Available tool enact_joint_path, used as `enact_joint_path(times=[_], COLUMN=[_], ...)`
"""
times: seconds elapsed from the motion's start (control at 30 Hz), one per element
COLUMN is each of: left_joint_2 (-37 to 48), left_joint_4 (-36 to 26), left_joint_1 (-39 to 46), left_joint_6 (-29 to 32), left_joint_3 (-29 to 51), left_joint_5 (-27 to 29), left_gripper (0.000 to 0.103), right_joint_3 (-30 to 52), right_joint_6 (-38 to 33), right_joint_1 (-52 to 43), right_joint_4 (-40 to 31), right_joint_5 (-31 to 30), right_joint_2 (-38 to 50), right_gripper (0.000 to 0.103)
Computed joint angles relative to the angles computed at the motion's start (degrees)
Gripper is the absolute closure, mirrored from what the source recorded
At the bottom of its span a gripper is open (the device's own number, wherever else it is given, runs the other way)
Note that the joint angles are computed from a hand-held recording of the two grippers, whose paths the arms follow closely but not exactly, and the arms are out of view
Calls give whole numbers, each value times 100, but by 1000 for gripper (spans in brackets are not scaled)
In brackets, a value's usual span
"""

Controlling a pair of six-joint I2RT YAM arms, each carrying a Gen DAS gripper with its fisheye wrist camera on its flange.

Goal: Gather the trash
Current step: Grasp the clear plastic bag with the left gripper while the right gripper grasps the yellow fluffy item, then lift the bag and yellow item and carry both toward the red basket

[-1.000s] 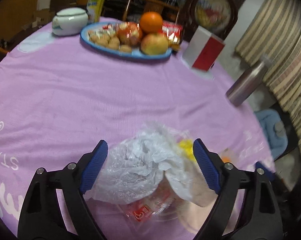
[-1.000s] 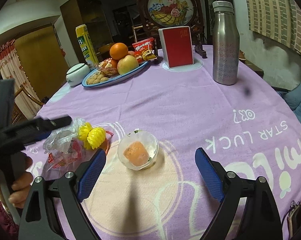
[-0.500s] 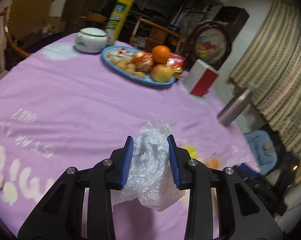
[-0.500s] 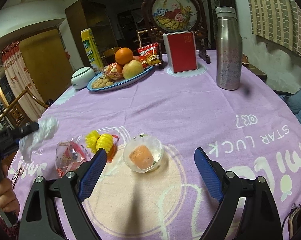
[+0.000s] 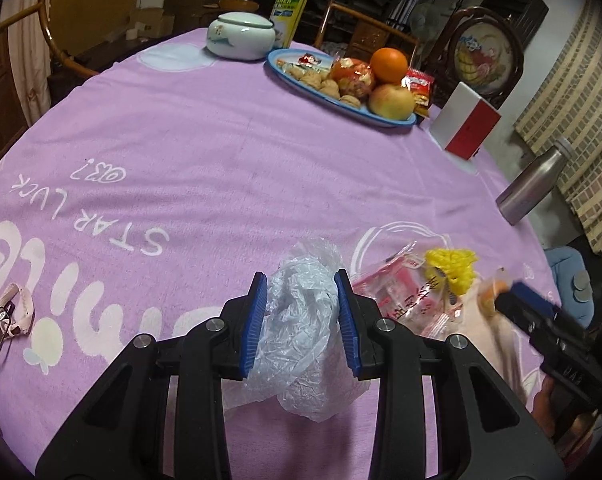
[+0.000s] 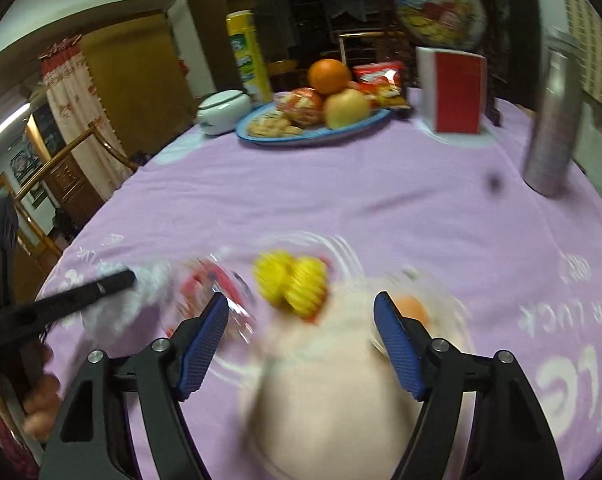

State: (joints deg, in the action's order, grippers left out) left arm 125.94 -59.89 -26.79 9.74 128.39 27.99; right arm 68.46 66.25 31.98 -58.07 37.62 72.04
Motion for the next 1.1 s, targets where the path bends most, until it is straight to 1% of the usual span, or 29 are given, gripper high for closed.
enact_joint_path(times=[0.1, 0.17, 0.2, 0.23, 0.27, 0.3, 0.33, 0.37, 0.43, 0.5, 0.57, 0.67, 0.7, 0.77, 0.8, 0.83, 0.87, 0.9, 0.93, 0.97, 1.0, 1.03, 1.1], left_joint_2=[123, 281, 315, 366, 387, 386, 387, 397, 428, 482, 473, 442, 428, 412, 416, 416, 421, 426, 452, 450, 417, 332, 71], left_joint_4=[-136, -328, -378, -446, -473, -466, -461, -473, -515, -579, -570, -516, -498, -472, -472, -474, -479, -483, -507, -502, -454, -346, 14], left_joint_1=[-15, -37, -41, -48, -54, -61, -68, -74, -75, -83, -98, -143, -155, -167, -168, -166, -164, -166, -176, -173, -149, -124, -74], left_joint_6=[-9, 0, 9, 13, 14, 9, 13, 14, 9, -16, -10, 19, 31, 50, 55, 56, 54, 56, 49, 41, 41, 28, -27], left_joint_3=[154, 368, 411, 488, 517, 514, 510, 525, 560, 654, 636, 567, 536, 499, 499, 497, 503, 513, 567, 567, 526, 405, 34], left_joint_5=[-111, -220, -241, -266, -291, -320, -356, -391, -425, -443, -475, -576, -603, -644, -652, -652, -652, -653, -658, -644, -569, -497, -356], left_gripper=[68, 68, 68, 68, 67, 66, 66, 66, 66, 66, 66, 66, 66, 66, 66, 65, 65, 65, 65, 65, 65, 66, 70], right_joint_3=[23, -153, -202, -134, -82, -154, -275, -438, -426, -318, -262, -264, -263, -234, -212, -195, -176, -186, -248, -288, -274, -137, 153], right_joint_6=[-269, -350, -350, -379, -404, -455, -475, -411, -361, -483, -516, -672, -748, -860, -889, -936, -934, -897, -792, -617, -460, -344, -123], right_joint_1=[-329, -604, -683, -646, -623, -631, -676, -701, -561, -385, -352, -504, -564, -655, -694, -723, -727, -719, -655, -488, -262, 83, 615], right_joint_4=[365, 653, 680, 544, 430, 489, 633, 814, 757, 632, 587, 699, 755, 821, 826, 839, 817, 799, 832, 829, 750, 569, 168], right_joint_5=[-205, -538, -623, -439, -351, -383, -547, -698, -502, -271, -180, -382, -460, -587, -626, -691, -704, -672, -542, -207, 239, 836, 1645], right_joint_2=[224, 305, 357, 463, 512, 432, 295, 93, -21, -7, 41, 172, 238, 385, 458, 526, 590, 578, 435, 235, 62, -64, -100], right_gripper=[29, 29, 31, 34, 45, 59, 76, 77, 77, 72, 68, 67, 65, 56, 55, 55, 59, 70, 72, 73, 73, 73, 73])
